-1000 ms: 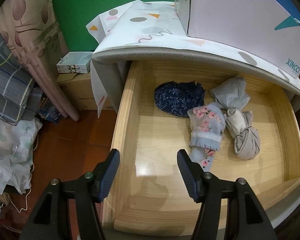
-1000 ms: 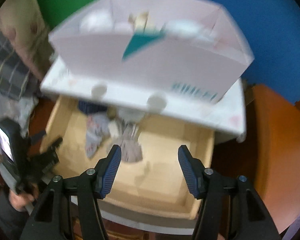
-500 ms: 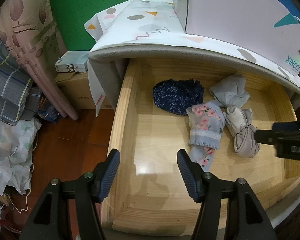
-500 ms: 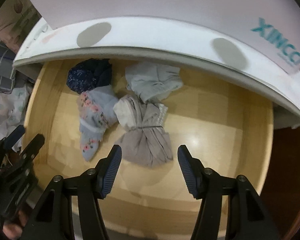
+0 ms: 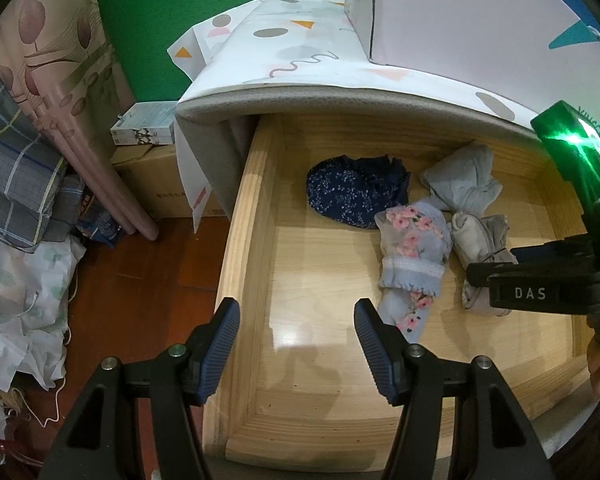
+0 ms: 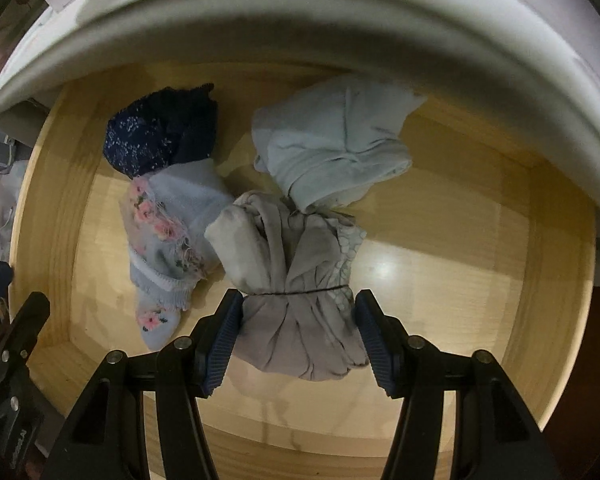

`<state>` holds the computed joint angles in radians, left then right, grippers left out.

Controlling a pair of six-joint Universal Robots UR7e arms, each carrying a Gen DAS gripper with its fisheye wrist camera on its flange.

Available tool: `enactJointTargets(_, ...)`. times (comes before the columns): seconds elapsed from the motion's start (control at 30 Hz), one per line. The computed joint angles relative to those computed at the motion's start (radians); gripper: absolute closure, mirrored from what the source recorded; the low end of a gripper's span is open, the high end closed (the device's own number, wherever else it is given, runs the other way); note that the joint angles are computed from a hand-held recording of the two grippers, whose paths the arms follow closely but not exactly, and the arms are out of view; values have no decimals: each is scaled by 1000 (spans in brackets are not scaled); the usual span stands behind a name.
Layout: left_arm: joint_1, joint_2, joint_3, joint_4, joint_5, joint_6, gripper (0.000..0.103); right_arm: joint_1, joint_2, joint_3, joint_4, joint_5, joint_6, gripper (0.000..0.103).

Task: Take underwear out of drawer
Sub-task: 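Grasp the grey bundled garment in the drawer with the right tool, then lower the left tool onto the pink-floral light blue sock and close on it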

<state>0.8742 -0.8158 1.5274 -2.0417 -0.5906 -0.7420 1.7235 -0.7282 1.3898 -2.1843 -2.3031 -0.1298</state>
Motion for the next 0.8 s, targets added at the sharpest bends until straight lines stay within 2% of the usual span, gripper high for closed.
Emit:
enactJointTargets(0.13,-1,2,-2,9,3,-4,42,0,10,-13,28,-12,24,50)
enactJointTargets(0.33,-2,7,-8,34,13,-9,42,-28,-2,-8,25,-7,8,54)
enactJointTargets(0.57,-1,16,-22,61,22,-20,42,-75,-95,71,24,-24,24,54)
enactJointTargets(0.8,-2,10,-16,53,19,-25,42,-120,-171,125,39,-93,43,55)
